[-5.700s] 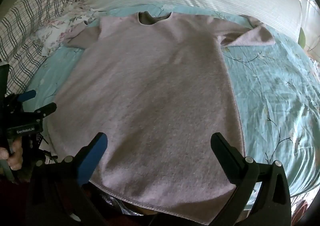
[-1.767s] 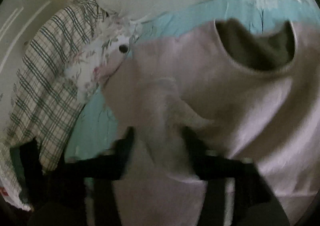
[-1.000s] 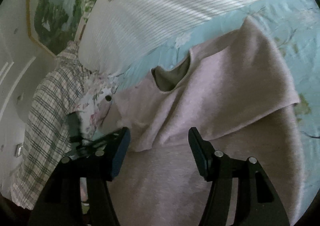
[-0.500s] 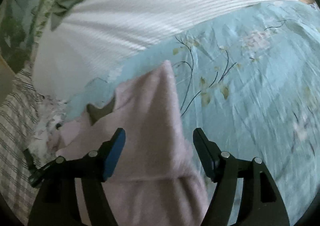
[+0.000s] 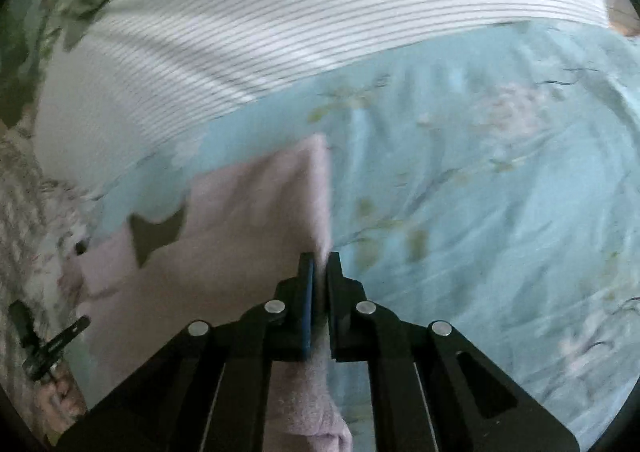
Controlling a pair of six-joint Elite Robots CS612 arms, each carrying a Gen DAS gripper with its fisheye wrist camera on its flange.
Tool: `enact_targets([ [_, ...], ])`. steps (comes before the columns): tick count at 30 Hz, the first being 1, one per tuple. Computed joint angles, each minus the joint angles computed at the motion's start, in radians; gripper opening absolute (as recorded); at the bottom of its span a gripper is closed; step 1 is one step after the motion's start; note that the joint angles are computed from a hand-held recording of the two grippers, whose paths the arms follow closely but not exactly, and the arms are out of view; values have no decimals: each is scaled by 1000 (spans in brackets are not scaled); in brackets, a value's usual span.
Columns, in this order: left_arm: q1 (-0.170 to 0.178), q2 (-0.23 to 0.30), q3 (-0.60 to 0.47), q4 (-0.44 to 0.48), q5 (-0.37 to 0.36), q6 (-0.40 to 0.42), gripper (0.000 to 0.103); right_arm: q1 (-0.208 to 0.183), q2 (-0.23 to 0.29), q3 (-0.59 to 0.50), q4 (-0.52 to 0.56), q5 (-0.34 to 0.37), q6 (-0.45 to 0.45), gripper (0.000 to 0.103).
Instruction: Fold small clothes
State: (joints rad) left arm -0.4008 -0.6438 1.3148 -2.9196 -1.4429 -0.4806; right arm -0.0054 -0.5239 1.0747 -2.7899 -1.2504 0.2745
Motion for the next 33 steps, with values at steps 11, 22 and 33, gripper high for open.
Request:
enact_targets([
  [11,-5,28,-36,56,6,-4,2,24,-31,47,19,85,-143,25],
  [22,47,-36,60,40,68,-120,32,27,-87,169,-81,79,-14,61],
  [33,88,9,-84,228,435,-158,85,68,-134,269,-105,210,-17,62],
])
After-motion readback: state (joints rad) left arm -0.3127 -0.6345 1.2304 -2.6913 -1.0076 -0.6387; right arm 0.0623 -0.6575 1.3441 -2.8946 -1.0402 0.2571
